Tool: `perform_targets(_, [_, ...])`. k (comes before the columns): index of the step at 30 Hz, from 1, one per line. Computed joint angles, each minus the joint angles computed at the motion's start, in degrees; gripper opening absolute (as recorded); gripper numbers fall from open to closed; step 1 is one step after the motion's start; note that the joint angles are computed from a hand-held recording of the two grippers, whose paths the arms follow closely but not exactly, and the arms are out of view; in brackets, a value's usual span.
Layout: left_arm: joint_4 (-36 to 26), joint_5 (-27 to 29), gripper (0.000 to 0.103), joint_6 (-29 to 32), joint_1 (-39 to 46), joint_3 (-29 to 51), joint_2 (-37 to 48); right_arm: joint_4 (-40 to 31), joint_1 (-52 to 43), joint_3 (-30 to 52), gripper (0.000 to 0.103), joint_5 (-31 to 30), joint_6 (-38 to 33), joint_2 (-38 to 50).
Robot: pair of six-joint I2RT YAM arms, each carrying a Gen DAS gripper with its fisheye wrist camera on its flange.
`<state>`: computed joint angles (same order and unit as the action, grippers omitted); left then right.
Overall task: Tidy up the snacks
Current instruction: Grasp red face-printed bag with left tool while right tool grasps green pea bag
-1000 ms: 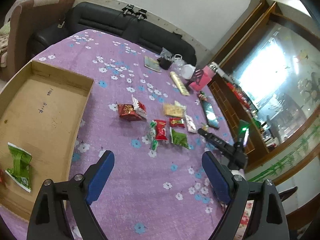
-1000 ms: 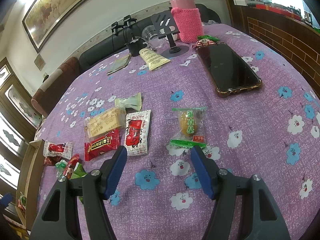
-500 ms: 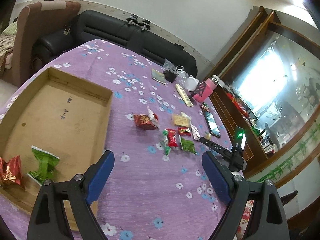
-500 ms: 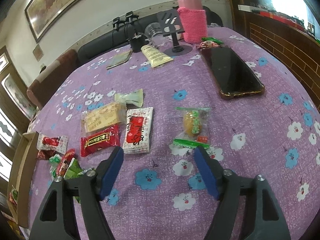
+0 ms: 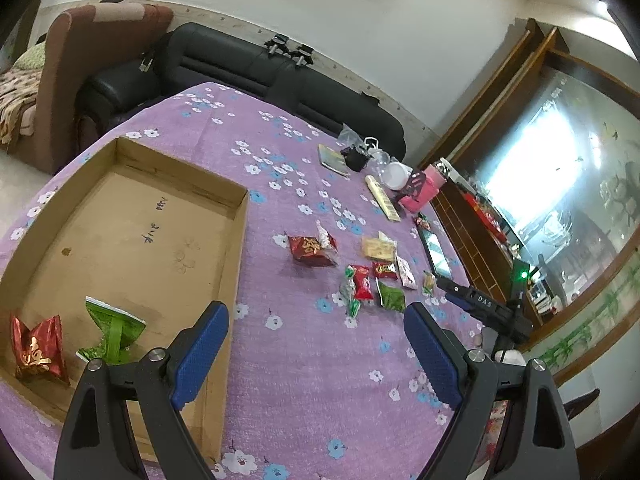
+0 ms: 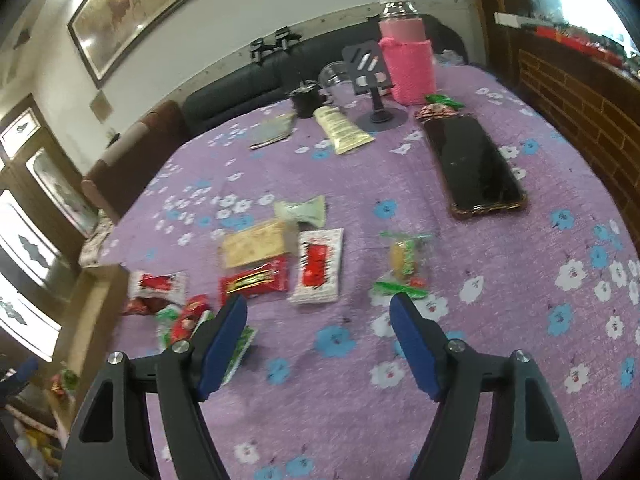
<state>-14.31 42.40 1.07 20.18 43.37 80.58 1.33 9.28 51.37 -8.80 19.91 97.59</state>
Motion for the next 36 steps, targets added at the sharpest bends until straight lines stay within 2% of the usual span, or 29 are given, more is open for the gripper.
perform_targets(2, [-0.19, -0.21, 0.091, 0.16, -0.65, 0.3, 0.88, -0.29, 0.99, 0.72, 0.069, -1.22, 0.13, 1.01])
perform_targets(17, [-1.66, -1.96, 0.091, 1.28, -3.93, 1.6, 2.56, -0.65, 8.7, 10.72, 0.069, -4.32, 0.51, 12.83])
perform_targets(25, [-1.34, -4.7, 0.091, 0.52, -7.81, 3.34, 4.98, -0.48, 11.15, 9.84, 0.069, -4.44, -3.4, 13.08])
perform_targets(32, [-0.53, -9.08, 0.091, -2.19, -13.52, 6.36, 8.84, 0.3, 14.45, 8.22, 0.069, -0.71, -7.31, 12.36])
perform_targets(33, [-0.52, -9.83, 0.091, -2.58, -14.36, 7.03, 9.49, 0.28, 14.83, 7.98, 0.067, 0.0, -7.7, 12.03])
perform_targets(34, [-0.42, -10.61, 0.091, -2.84, -15.14, 7.73, 10.26, 0.06, 14.96, 7.94, 0.056, -0.11, -7.96, 11.92])
perform_targets(35, [-0.31, -11.48, 0.091, -3.19, -15.91, 8.41, 10.97, -0.49, 15.07, 7.96, 0.051, -0.35, -8.19, 11.71])
perform_targets(36, [-0.3, -12.14, 0.088, -3.59, -16.79, 9.41, 12.01, -0.71, 15.18, 7.85, 0.049, 0.1, -8.19, 11.5])
